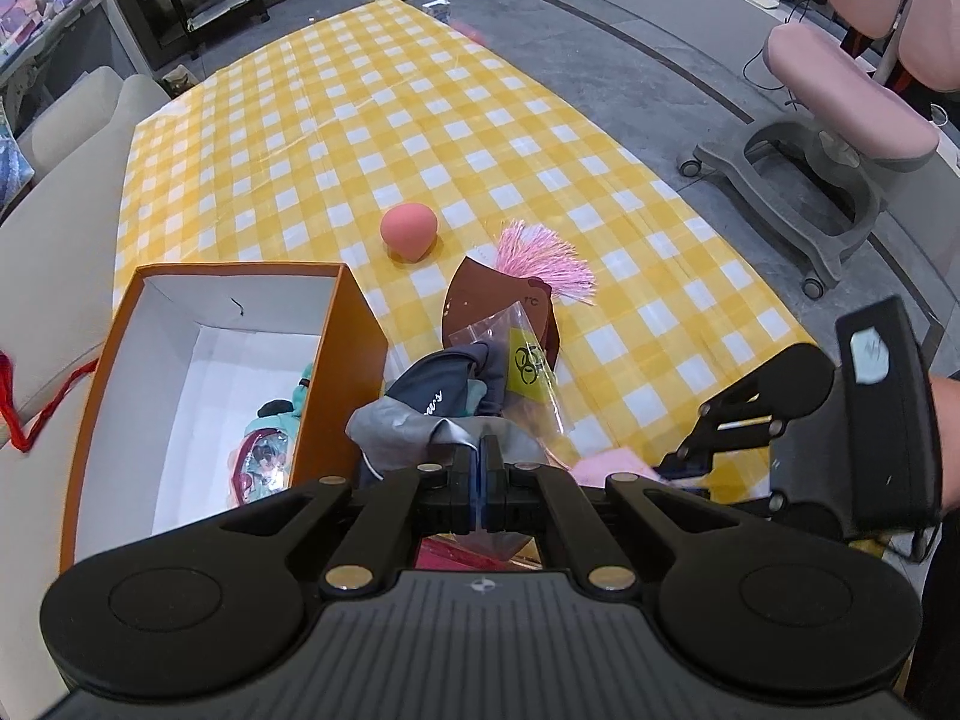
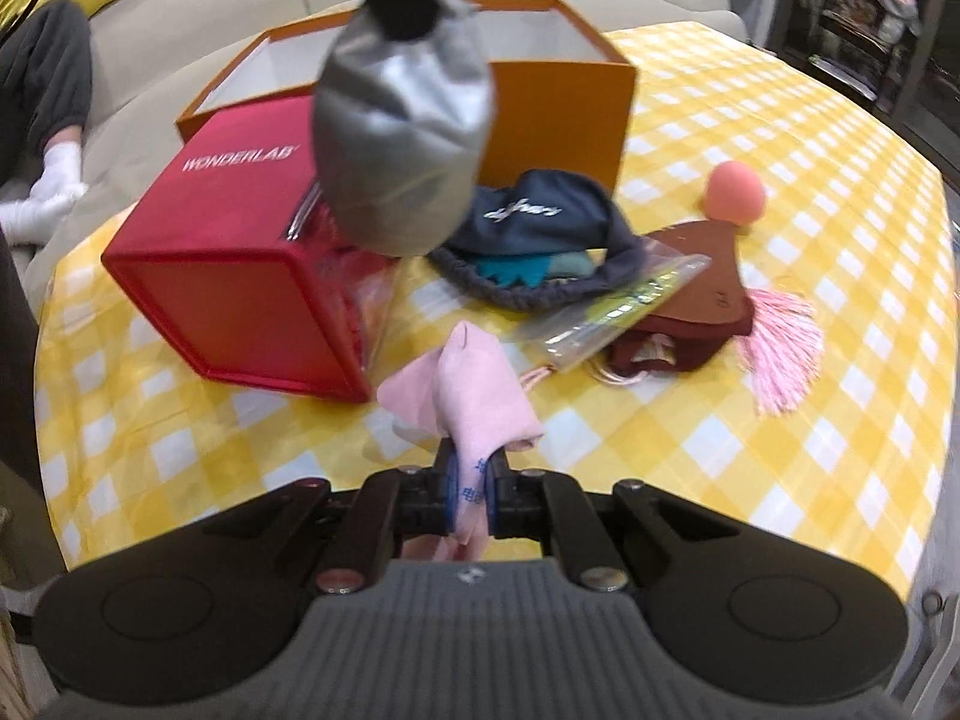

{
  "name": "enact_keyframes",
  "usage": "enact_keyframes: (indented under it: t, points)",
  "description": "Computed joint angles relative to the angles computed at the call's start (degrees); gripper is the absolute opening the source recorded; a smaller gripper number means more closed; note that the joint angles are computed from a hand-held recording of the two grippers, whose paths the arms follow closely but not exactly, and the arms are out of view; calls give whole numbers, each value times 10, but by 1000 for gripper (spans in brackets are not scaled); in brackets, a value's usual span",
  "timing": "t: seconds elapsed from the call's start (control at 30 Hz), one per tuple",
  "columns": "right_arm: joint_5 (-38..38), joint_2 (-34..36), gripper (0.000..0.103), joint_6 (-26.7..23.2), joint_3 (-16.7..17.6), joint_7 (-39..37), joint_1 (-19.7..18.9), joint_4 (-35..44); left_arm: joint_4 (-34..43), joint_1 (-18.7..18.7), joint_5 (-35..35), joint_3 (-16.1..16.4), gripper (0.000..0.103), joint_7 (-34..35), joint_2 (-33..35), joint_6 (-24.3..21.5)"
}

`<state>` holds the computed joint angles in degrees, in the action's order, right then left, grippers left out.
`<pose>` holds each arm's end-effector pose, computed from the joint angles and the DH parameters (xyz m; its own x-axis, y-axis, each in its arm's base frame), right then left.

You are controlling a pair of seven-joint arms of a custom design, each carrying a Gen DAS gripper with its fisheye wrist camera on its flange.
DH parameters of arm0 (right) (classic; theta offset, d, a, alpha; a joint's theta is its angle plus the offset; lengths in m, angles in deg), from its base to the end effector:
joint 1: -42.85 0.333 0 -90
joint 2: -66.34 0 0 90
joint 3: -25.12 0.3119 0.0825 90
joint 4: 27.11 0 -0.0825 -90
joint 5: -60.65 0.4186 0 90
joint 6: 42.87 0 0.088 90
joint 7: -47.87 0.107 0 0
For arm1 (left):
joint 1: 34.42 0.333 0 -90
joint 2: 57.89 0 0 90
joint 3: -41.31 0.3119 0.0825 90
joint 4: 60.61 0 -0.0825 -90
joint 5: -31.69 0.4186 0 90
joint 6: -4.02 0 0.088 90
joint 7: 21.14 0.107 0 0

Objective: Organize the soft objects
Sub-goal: 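Lift the silver bag and pink cloth and carry both over the orange box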

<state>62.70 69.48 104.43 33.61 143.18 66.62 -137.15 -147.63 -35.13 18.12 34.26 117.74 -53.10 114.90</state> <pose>0.5504 0.3448 0.5121 0.4525 -0.8869 -0.0927 -0.7633 -0.3315 -0.5545 0.6396 -0.1000 0.6363 -0.7950 -0.6016 -0.0777 -0.5303 0.7515 -0.3923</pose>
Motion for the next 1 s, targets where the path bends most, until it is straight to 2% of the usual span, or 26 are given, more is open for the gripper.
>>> enact_keyframes:
  t: [0.4,0.77,1.0]
  points:
    - [-65,-60,6,-28,-5,93,0,-40,-41,2,-22,6,1,16,-52,4]
    - [-145,-101,6,-54,-2,193,-7,-38,-57,17,-66,23,1,34,-82,5]
    - [-174,-89,6,-112,4,195,-2,9,-45,36,-119,39,1,38,-78,8]
